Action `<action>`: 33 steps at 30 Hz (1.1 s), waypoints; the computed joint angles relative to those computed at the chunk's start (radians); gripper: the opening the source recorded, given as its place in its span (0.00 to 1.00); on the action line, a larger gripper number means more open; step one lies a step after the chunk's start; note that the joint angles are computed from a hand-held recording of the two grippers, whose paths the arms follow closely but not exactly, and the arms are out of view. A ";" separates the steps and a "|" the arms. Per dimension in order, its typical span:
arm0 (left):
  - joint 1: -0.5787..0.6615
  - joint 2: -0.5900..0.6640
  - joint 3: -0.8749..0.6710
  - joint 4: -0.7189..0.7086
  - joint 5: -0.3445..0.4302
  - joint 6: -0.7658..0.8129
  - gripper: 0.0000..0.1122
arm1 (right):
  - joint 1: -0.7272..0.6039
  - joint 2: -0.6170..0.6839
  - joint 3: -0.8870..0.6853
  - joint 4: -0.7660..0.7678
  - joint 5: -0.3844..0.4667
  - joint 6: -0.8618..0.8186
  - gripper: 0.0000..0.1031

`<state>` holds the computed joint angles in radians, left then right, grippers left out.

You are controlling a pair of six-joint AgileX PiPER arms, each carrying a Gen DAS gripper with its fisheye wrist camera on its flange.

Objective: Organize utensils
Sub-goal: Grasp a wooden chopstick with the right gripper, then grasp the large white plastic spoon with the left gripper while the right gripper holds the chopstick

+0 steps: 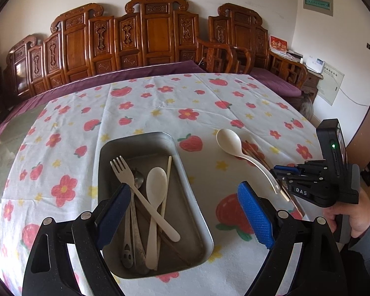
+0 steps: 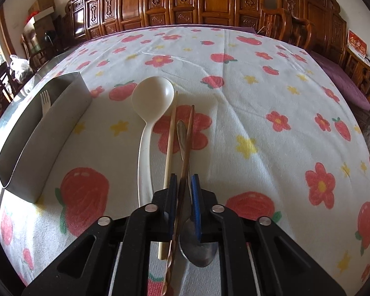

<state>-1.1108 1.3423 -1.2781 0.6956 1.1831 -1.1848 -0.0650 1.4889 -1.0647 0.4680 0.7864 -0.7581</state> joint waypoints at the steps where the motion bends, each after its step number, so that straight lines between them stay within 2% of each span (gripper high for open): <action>1: -0.001 0.000 0.000 -0.004 -0.006 -0.004 0.75 | -0.009 0.001 -0.003 0.013 0.012 -0.007 0.08; 12: -0.028 0.026 -0.025 0.003 -0.003 -0.011 0.75 | -0.151 0.001 -0.059 0.216 0.180 -0.114 0.06; 16: -0.041 0.037 -0.033 0.002 -0.002 -0.017 0.75 | -0.195 -0.007 -0.074 0.252 0.200 -0.146 0.06; 22: -0.052 0.066 -0.061 -0.003 -0.005 -0.013 0.75 | -0.229 0.018 -0.099 0.213 0.153 -0.159 0.06; 29: -0.035 0.167 -0.154 -0.045 -0.006 0.027 0.72 | -0.233 0.087 -0.127 0.153 0.077 -0.174 0.06; 33: -0.033 0.228 -0.192 -0.063 -0.013 0.029 0.71 | -0.242 0.114 -0.150 0.159 0.096 -0.191 0.06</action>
<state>-1.1440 1.5708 -1.4704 0.6322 1.1705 -1.1554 -0.3072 1.6027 -1.2151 0.6269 0.8820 -0.9487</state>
